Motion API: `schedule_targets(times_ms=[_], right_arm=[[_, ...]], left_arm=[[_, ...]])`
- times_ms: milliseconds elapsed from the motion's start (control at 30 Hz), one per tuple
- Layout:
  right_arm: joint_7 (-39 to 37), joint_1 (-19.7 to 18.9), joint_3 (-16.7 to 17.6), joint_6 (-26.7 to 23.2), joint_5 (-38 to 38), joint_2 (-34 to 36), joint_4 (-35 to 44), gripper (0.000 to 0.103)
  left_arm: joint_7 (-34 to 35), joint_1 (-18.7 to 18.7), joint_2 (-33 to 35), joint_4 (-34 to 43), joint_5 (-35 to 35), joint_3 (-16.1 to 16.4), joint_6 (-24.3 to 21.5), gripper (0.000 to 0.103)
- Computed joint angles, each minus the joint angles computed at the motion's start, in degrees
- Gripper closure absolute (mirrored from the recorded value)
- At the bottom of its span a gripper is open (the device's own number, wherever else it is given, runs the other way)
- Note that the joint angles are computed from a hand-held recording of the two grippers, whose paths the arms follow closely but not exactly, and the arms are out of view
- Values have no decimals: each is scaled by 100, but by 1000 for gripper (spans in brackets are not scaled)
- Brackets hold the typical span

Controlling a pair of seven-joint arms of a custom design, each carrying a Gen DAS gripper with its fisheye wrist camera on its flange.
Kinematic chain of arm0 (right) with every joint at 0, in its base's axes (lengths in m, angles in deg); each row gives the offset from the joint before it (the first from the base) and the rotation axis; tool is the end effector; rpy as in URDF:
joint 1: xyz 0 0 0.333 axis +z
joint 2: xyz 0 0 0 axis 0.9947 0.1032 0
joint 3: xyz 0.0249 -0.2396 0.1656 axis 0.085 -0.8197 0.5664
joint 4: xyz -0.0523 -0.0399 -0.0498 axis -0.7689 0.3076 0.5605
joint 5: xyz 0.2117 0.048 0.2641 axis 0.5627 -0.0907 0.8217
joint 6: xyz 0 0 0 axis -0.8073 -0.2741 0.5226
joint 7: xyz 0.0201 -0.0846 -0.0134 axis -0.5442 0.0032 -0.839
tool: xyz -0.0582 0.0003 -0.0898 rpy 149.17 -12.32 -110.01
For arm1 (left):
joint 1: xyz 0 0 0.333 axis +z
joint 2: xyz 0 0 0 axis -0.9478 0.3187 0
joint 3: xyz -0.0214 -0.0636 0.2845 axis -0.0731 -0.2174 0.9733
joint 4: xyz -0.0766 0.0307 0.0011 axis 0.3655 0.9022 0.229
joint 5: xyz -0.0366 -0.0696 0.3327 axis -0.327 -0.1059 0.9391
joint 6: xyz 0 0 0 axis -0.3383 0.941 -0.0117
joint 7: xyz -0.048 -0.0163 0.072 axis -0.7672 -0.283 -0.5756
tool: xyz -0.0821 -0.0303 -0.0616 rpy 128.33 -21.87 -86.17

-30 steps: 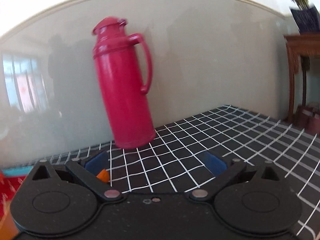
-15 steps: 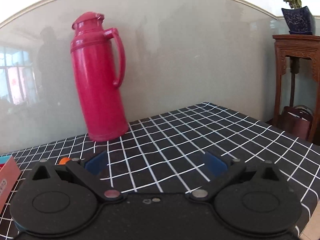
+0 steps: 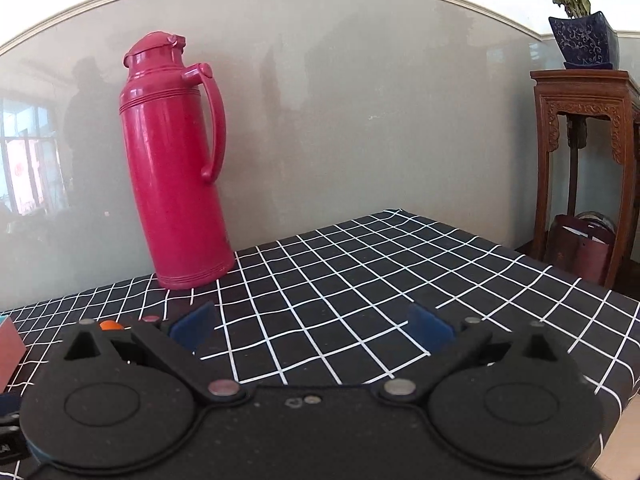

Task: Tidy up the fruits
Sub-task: 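Close the left gripper on the small tan round fruit, then carry the tan fruit into the red box and open the left gripper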

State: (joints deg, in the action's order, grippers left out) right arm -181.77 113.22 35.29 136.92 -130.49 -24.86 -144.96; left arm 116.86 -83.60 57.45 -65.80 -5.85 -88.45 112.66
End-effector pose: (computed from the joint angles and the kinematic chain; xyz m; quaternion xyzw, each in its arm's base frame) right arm 0.6100 0.2608 0.3683 -0.4141 0.6953 -0.4488 0.3791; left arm 0.6693 -0.2239 0.3672 -0.5193 0.6919 -0.4182 0.2770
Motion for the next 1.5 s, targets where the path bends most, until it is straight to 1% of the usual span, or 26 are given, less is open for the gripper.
schedule_targets(times_ms=[33, 67, 167, 267, 333, 433, 500, 633, 667, 700, 733, 833, 933, 1100, 1300, 1367, 1500], right_arm=[[-11, -5, 1, 3, 15, -4, -11, 0], [-16, -11, 0, 6, 25, -9, -22, 0], [-23, -25, -3, -7, 48, -20, -46, 0], [82, -38, -13, -37, 12, -59, -109, 0], [111, -65, -3, -35, 24, -68, -127, 0], [112, -91, 3, -22, 17, -68, -134, 0], [115, -106, 6, -9, 13, -68, -136, 0], [134, -131, 7, 15, 6, -81, -167, 0], [148, -135, 10, 16, 6, -86, -177, 0], [149, -147, 13, 31, 13, -87, -182, 0], [144, -156, 16, 37, 26, -86, -185, 0], [144, -172, 22, 64, 43, -82, -177, 0], [147, -172, 17, 80, 42, -75, -166, 0], [21, -144, 17, 80, 135, 0, -42, 0], [-238, -117, -2, 191, 408, 186, 262, 0], [-416, -70, -28, 214, 524, 285, 417, 0], [-634, 64, -117, 295, 667, 480, 735, 0]], left_arm=[[139, 145, 65, 95, 7, -257, -151, 47], [230, 192, 122, 181, -13, -374, -266, 48], [458, 268, 234, 355, -106, -576, -496, 54], [623, 198, 366, 618, -229, -573, -759, 56], [751, 201, 461, 778, -333, -637, -913, 59], [696, -1, 590, 1044, -419, -393, -1079, 59], [705, -70, 671, 1204, -430, -321, -1139, 59], [1029, -5, 963, 1727, -656, -566, -1530, 61], [1103, -3, 994, 1792, -710, -596, -1616, 66], [1121, -41, 1030, 1869, -742, -556, -1662, 73], [1149, -48, 1017, 1843, -757, -544, -1646, 75], [1394, 24, 1025, 1811, -829, -685, -1588, 75], [1478, 44, 993, 1714, -879, -701, -1460, 75], [1505, 110, 709, 1189, -791, -697, -1006, 75], [1260, 182, 248, 481, -544, -527, -478, 75], [1106, 169, 73, 238, -453, -376, -280, 75], [853, 208, -166, -92, -311, -191, -25, 75]])
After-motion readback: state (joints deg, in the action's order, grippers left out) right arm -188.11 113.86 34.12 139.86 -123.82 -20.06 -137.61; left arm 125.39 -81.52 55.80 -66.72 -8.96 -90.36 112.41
